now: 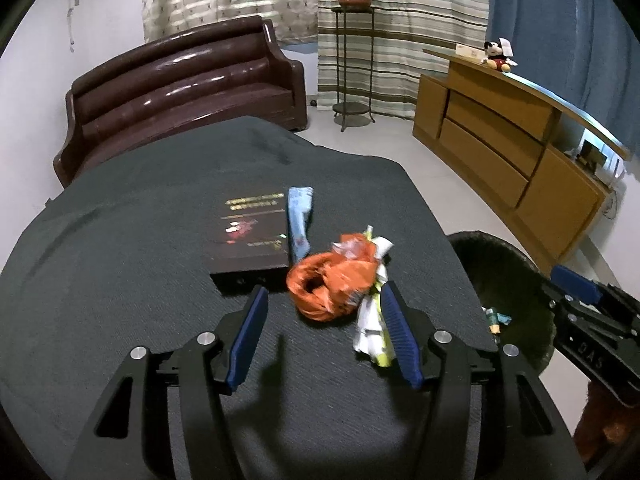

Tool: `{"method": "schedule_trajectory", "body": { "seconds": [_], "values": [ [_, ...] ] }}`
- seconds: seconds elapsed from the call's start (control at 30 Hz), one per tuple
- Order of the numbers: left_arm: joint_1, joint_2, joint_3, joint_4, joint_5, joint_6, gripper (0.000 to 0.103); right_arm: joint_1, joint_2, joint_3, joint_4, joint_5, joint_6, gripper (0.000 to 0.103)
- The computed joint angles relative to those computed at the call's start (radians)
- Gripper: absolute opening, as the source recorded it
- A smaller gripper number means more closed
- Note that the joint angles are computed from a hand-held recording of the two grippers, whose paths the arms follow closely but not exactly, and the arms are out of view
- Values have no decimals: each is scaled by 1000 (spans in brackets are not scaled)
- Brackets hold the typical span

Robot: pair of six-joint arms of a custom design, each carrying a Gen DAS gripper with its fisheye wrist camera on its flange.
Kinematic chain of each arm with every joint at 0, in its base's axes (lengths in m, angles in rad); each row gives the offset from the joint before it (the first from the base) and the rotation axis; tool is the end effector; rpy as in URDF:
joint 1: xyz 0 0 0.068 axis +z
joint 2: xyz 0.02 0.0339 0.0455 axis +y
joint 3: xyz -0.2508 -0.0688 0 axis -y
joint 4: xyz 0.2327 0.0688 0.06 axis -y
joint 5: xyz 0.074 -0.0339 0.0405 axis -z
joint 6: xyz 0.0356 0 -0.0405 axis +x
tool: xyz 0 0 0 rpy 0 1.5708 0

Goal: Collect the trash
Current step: 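Move both grippers back to the orange bag and wrapper on the table, then grasp the orange plastic bag with the left gripper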

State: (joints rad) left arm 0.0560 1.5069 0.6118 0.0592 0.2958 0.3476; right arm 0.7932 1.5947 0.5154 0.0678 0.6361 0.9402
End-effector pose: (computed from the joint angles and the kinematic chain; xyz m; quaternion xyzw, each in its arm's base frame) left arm 0.2690 0.0047 0.1396 0.1865 0.9056 -0.0635 0.3757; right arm 0.1857 0.1584 0.1004 0.1531 0.9041 0.0053 0.3988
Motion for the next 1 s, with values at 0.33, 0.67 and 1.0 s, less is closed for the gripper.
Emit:
{"method": "schedule_trajectory", "body": {
  "seconds": [0.33, 0.67, 1.0],
  "values": [
    [-23, 97, 79, -8, -6, 20, 57, -34, 33, 0, 47, -39, -27, 46],
    [-27, 134, 102, -27, 24, 38, 48, -52, 58, 3, 64, -58, -31, 46],
    [22, 83, 63, -28, 85, 75, 46, -54, 76, 7, 72, -63, -33, 46]
  ]
}}
